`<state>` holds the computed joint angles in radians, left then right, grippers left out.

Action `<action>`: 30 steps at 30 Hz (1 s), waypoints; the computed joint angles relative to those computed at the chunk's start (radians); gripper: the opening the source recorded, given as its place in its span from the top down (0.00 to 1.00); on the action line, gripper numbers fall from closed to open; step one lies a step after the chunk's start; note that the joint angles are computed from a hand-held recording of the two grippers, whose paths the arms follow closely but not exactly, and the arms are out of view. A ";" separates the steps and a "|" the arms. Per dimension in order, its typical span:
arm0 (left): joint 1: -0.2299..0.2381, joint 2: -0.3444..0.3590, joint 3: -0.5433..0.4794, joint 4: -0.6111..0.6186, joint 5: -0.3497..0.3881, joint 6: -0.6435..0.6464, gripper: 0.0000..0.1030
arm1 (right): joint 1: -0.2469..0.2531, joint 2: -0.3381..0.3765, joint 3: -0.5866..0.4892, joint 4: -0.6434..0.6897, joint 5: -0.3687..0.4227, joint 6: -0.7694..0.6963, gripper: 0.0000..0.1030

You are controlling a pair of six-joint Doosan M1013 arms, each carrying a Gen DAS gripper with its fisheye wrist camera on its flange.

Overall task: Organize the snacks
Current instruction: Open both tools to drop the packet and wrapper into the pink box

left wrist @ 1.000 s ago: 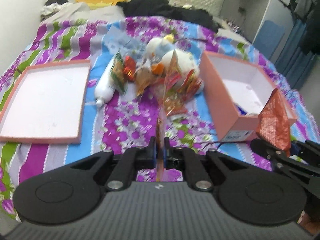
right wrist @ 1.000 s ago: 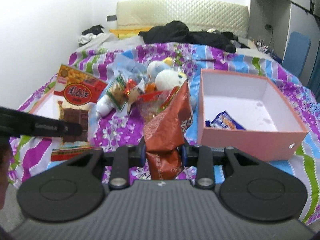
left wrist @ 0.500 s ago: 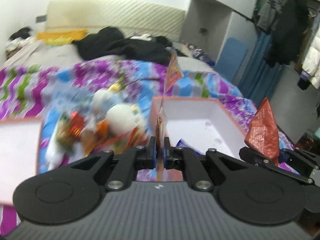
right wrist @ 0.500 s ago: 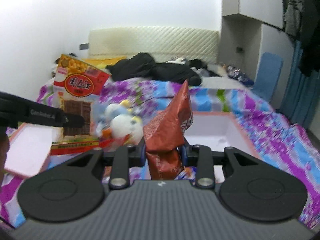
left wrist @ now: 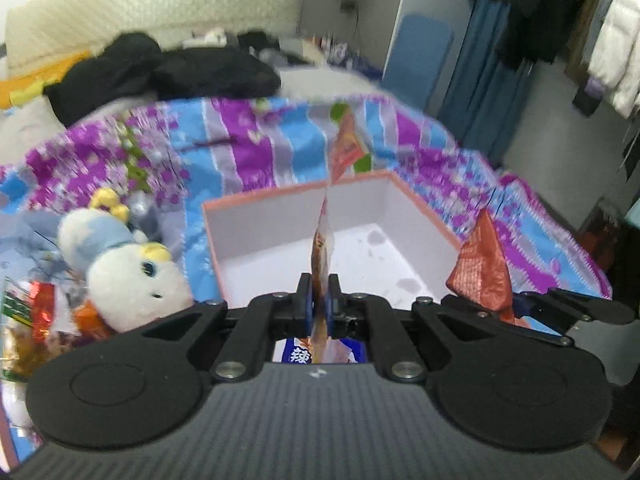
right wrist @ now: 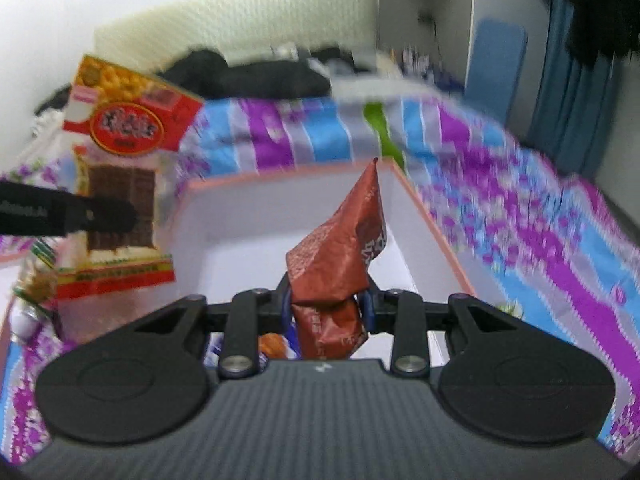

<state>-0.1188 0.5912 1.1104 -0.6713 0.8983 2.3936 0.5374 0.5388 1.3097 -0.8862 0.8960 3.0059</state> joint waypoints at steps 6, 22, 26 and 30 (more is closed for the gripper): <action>-0.045 0.129 -0.172 0.174 0.155 -0.185 0.93 | -0.064 0.027 -0.020 0.247 -0.024 -0.172 0.65; -0.038 0.129 -0.163 0.191 0.183 -0.228 0.51 | -0.082 -0.020 0.047 0.237 -0.091 -0.154 0.38; -0.017 0.069 -0.055 0.168 0.084 -0.211 0.51 | -0.077 -0.056 0.099 0.159 -0.077 -0.091 0.38; 0.000 0.026 0.040 0.185 -0.011 -0.220 0.51 | -0.081 -0.081 0.146 0.129 -0.025 -0.065 0.38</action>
